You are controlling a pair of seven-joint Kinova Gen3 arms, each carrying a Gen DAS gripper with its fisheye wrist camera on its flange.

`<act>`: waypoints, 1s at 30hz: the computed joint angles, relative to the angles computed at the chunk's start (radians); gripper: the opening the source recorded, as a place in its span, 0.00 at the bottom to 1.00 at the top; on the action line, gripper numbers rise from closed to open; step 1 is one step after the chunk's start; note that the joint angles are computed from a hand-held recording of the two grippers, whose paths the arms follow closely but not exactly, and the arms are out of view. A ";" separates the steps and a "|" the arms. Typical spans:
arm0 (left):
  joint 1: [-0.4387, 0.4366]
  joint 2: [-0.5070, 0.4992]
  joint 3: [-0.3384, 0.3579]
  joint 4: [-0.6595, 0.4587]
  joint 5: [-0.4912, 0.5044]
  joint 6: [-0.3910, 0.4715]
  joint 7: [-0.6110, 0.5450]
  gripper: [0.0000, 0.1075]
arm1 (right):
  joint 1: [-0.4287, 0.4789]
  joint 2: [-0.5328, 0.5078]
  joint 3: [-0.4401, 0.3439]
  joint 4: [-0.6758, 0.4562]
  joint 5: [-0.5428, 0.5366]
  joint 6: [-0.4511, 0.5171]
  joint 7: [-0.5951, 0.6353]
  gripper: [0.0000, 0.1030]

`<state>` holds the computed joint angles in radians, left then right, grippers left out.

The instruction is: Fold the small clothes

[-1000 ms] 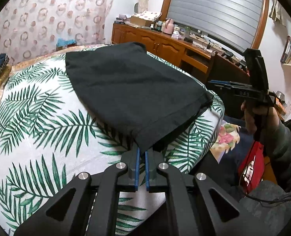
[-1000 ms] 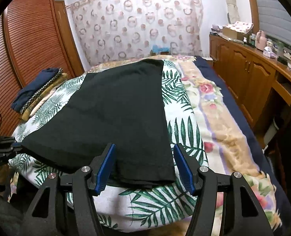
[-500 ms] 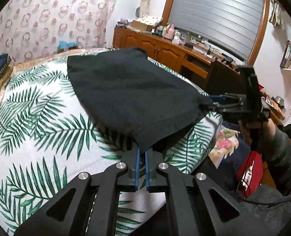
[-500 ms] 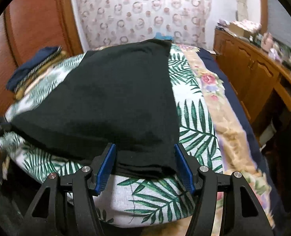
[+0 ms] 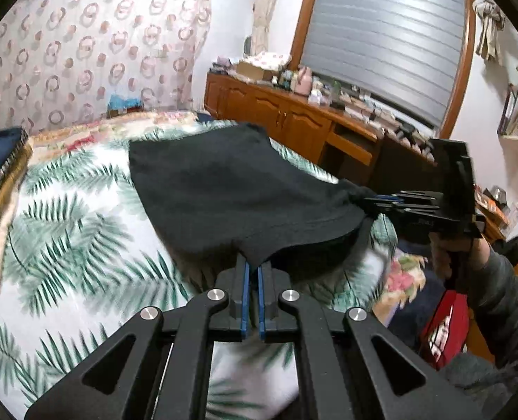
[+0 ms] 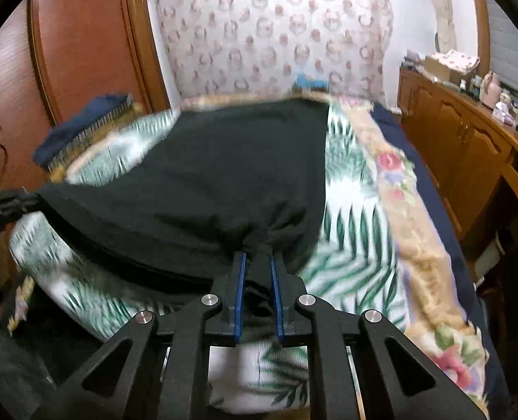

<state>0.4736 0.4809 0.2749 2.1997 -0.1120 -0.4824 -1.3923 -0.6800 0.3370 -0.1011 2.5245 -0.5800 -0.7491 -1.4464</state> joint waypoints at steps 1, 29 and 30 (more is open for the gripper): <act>-0.024 -0.001 0.012 -0.013 -0.020 0.004 0.013 0.04 | 0.007 -0.022 0.002 0.001 0.010 -0.003 0.001 0.12; -0.121 0.288 -0.016 -0.710 0.036 0.476 -0.110 0.04 | -0.047 0.147 0.385 -0.656 -0.086 0.583 0.329 0.12; -0.108 0.293 -0.031 -0.724 0.046 0.489 -0.115 0.04 | -0.055 0.149 0.404 -0.671 -0.082 0.606 0.320 0.12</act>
<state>0.3660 0.7735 0.2439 1.4760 -0.0659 0.0063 -1.5076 -0.7346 0.4861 0.3032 1.8537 -0.6622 -0.1428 -1.1266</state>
